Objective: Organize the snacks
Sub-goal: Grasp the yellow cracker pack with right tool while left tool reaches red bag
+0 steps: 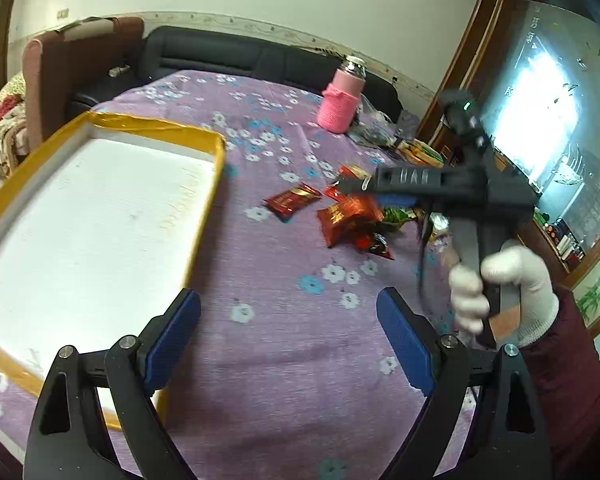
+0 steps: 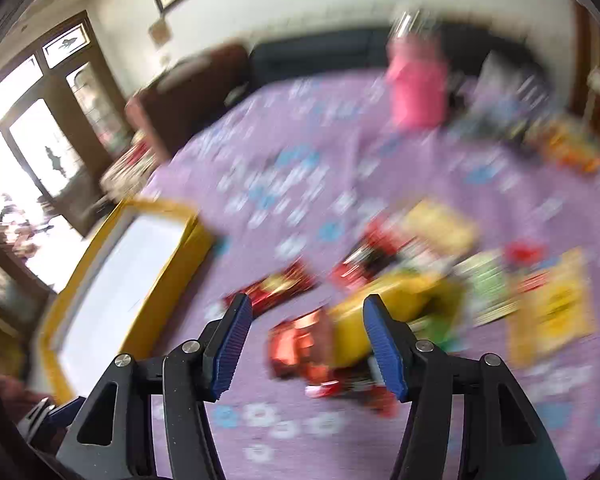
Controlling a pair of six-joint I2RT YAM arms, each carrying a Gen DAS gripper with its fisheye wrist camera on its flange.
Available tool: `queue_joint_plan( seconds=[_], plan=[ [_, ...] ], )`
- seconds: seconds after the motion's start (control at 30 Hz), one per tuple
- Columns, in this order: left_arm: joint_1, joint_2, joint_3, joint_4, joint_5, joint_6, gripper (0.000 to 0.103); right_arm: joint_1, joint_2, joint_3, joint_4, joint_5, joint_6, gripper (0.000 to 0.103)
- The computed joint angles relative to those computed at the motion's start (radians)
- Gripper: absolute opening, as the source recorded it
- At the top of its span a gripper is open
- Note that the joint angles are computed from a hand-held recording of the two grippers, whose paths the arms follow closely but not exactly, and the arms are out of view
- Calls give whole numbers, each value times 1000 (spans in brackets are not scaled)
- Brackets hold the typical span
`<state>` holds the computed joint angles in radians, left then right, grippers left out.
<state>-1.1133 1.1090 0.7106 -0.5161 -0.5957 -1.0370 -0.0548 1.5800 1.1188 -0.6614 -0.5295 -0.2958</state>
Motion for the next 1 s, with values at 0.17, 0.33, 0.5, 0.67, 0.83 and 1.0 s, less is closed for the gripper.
queue_joint_plan(
  seconds=[0.17, 0.33, 0.5, 0.67, 0.83, 1.0],
  plan=[
    [6, -15, -32, 50, 19, 43, 91, -69, 19, 37, -355, -285, -314, 58],
    [15, 81, -14, 128, 83, 91, 91, -268, -185, -83, -207, -257, -271, 83],
    [4, 144, 20, 121, 77, 88, 91, -238, -158, -178, -41, -49, -244, 81],
    [20, 154, 25, 115, 72, 77, 91, -218, -137, -185, 19, -112, -156, 80],
    [40, 170, 32, 121, 87, 83, 91, -156, -27, -167, 115, -150, -70, 69],
    [78, 157, 32, 127, 97, 122, 91, -210, 106, 5, -451, -412, -575, 62]
  ],
)
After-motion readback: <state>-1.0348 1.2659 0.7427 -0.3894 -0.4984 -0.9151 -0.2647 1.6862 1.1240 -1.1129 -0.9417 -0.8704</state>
